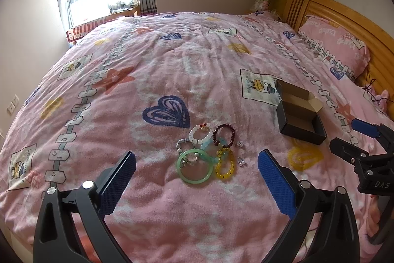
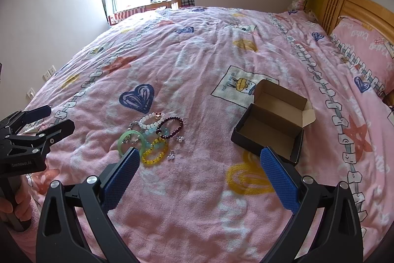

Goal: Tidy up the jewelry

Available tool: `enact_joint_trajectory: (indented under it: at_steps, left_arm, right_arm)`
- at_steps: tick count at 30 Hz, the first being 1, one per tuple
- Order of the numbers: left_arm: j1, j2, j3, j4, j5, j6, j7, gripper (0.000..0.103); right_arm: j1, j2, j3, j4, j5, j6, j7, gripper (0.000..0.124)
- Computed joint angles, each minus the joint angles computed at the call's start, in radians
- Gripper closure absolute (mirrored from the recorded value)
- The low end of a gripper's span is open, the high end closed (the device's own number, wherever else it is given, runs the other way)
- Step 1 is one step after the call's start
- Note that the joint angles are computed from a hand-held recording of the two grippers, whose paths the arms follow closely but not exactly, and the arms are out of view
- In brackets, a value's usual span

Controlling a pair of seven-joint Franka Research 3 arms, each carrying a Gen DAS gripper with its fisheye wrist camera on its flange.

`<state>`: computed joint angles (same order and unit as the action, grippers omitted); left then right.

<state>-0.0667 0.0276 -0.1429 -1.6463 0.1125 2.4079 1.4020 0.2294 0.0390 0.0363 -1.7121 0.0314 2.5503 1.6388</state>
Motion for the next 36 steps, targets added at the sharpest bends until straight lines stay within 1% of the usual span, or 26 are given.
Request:
enact_joint_trajectory:
  at_steps: [8, 11, 14, 15, 16, 17, 18, 19, 20, 21, 22, 23, 24, 25, 26, 27, 28, 29, 30, 32, 34, 35, 36]
  left_arm:
    - [0.006, 0.007, 0.003, 0.005, -0.011, -0.008, 0.006, 0.006]
    - [0.008, 0.012, 0.004, 0.007, -0.005, -0.004, 0.004, 0.006]
    - [0.011, 0.023, 0.005, 0.01, -0.004, 0.008, 0.001, 0.006]
    - [0.014, 0.031, 0.005, 0.014, -0.013, 0.013, 0.01, 0.006]
    - [0.015, 0.035, 0.005, 0.014, -0.015, 0.016, 0.011, 0.006]
    - [0.016, 0.039, 0.006, 0.013, -0.012, 0.023, 0.008, 0.006]
    - [0.017, 0.043, 0.006, 0.012, -0.005, 0.029, 0.004, 0.006]
    - [0.018, 0.05, 0.007, 0.014, -0.004, 0.032, 0.0, 0.006]
    - [0.022, 0.057, 0.007, 0.017, -0.019, 0.035, 0.005, 0.006]
    - [0.026, 0.064, 0.006, 0.019, -0.042, 0.038, 0.014, 0.006]
    - [0.032, 0.072, 0.005, 0.019, -0.069, 0.047, 0.023, 0.006]
    - [0.038, 0.077, 0.005, 0.014, -0.093, 0.063, 0.032, 0.006]
    - [0.046, 0.081, 0.003, -0.003, -0.128, 0.095, 0.049, 0.006]
    - [0.051, 0.082, 0.0, -0.018, -0.154, 0.12, 0.066, 0.006]
    - [0.057, 0.087, -0.002, -0.029, -0.179, 0.136, 0.082, 0.006]
    - [0.058, 0.098, -0.001, -0.022, -0.185, 0.125, 0.078, 0.006]
    - [0.059, 0.124, 0.001, 0.009, -0.184, 0.078, 0.062, 0.006]
    - [0.066, 0.152, -0.002, 0.043, -0.207, 0.029, 0.065, 0.006]
    - [0.074, 0.167, -0.006, 0.059, -0.231, 0.007, 0.071, 0.006]
    - [0.098, 0.2, -0.02, 0.078, -0.309, -0.015, 0.098, 0.006]
    - [0.107, 0.224, -0.022, 0.098, -0.333, -0.057, 0.089, 0.006]
    - [0.109, 0.236, -0.026, 0.106, -0.338, -0.077, 0.094, 0.009]
    - [0.108, 0.241, -0.028, 0.11, -0.335, -0.087, 0.098, 0.018]
  right_arm:
    - [0.0, 0.003, -0.001, 0.003, 0.001, -0.006, -0.006, 0.028]
    - [0.002, -0.003, 0.0, -0.009, -0.008, 0.016, -0.002, 0.028]
    - [0.001, -0.012, -0.002, -0.04, -0.031, 0.1, 0.023, 0.028]
    - [0.001, -0.02, -0.007, -0.07, -0.089, 0.169, 0.1, 0.028]
    - [-0.002, -0.022, -0.009, -0.088, -0.112, 0.22, 0.14, 0.028]
    - [-0.006, -0.026, -0.009, -0.118, -0.07, 0.289, 0.109, 0.028]
    - [-0.009, -0.028, -0.002, -0.144, 0.041, 0.348, 0.009, 0.028]
    - [-0.011, -0.02, 0.008, -0.147, 0.138, 0.361, -0.096, 0.028]
    - [-0.01, -0.01, 0.006, -0.133, 0.166, 0.332, -0.139, 0.028]
    - [0.005, 0.012, -0.016, -0.1, 0.124, 0.27, -0.119, 0.028]
    - [-0.011, 0.03, -0.003, -0.075, 0.124, 0.226, -0.126, 0.028]
    - [-0.012, 0.044, 0.0, -0.059, 0.147, 0.206, -0.144, 0.028]
    - [-0.017, 0.063, 0.006, -0.045, 0.195, 0.192, -0.18, 0.028]
    - [-0.013, 0.075, 0.002, -0.041, 0.189, 0.194, -0.162, 0.028]
    - [-0.004, 0.081, -0.007, -0.042, 0.155, 0.191, -0.12, 0.028]
    - [0.009, 0.1, -0.019, -0.024, 0.102, 0.157, -0.059, 0.028]
    - [0.006, 0.116, -0.013, -0.009, 0.115, 0.128, -0.067, 0.028]
    - [-0.002, 0.125, -0.001, -0.002, 0.155, 0.118, -0.103, 0.028]
    - [-0.016, 0.145, 0.019, 0.015, 0.225, 0.095, -0.169, 0.028]
    - [-0.012, 0.173, 0.023, 0.044, 0.253, 0.06, -0.191, 0.028]
    - [-0.013, 0.207, 0.033, 0.08, 0.287, 0.022, -0.221, 0.028]
    - [-0.013, 0.22, 0.034, 0.095, 0.301, 0.005, -0.23, 0.028]
    - [-0.013, 0.227, 0.035, 0.105, 0.312, -0.01, -0.236, 0.033]
